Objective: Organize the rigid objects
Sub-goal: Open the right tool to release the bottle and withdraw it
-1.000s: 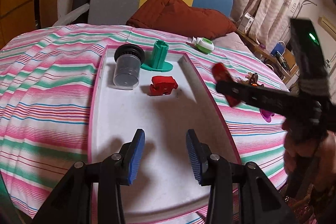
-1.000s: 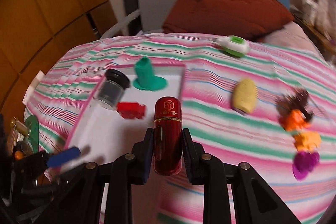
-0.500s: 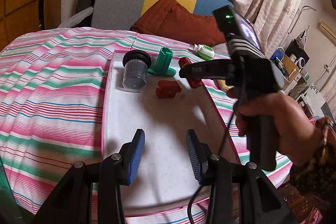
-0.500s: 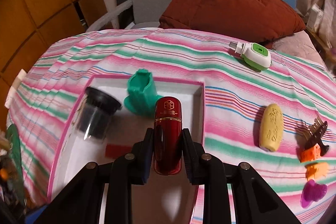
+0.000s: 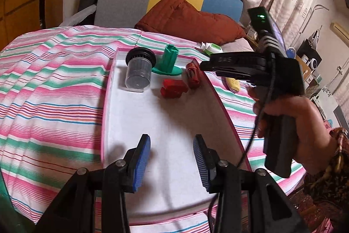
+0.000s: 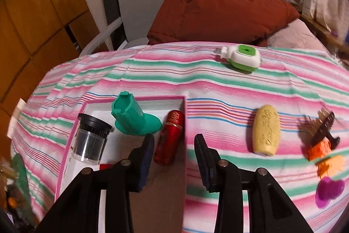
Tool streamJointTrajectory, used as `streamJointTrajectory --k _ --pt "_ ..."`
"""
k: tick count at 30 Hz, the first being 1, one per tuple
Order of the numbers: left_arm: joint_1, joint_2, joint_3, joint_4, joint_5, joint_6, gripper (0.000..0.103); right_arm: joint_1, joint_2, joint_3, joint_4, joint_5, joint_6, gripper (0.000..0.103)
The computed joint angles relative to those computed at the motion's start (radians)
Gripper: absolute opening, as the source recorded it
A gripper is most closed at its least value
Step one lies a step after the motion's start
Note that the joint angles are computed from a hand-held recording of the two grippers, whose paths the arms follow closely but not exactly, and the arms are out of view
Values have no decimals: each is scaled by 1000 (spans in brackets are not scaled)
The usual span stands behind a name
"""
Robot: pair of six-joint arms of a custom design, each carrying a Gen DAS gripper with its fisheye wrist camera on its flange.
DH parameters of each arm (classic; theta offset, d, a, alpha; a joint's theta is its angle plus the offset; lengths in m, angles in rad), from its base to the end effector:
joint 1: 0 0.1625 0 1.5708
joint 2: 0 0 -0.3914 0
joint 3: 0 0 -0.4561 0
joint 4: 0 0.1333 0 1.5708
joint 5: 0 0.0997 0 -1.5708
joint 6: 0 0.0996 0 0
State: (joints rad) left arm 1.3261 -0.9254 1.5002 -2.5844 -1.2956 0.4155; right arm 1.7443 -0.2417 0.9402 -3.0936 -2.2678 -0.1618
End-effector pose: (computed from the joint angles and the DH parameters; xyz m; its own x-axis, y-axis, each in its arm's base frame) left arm -0.0259 -0.7657 0.1828 -0.7913 0.4654 -0.3966 0.5888 0.7547 -0.2894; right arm 0.2156 -0.8283 -0.0158 -0.8068 0.2197 0.5485 -0.2505 0.7136 -0.6543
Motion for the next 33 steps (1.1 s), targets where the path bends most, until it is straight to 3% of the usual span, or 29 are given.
streamJointTrajectory --k 8,24,30,33 --pt "-4 0 5 26 -7 -23 41 3 -101 204 -130 -7 -40 42" --pt "-47 -28 87 13 -13 61 41 -38 -275 534 -229 -70 -48 46" --pt "-68 -31 111 17 -14 90 41 -67 -357 653 -243 -116 -25 65" --pt "-77 -35 125 24 -14 100 41 -77 -394 690 -210 -153 -1 66"
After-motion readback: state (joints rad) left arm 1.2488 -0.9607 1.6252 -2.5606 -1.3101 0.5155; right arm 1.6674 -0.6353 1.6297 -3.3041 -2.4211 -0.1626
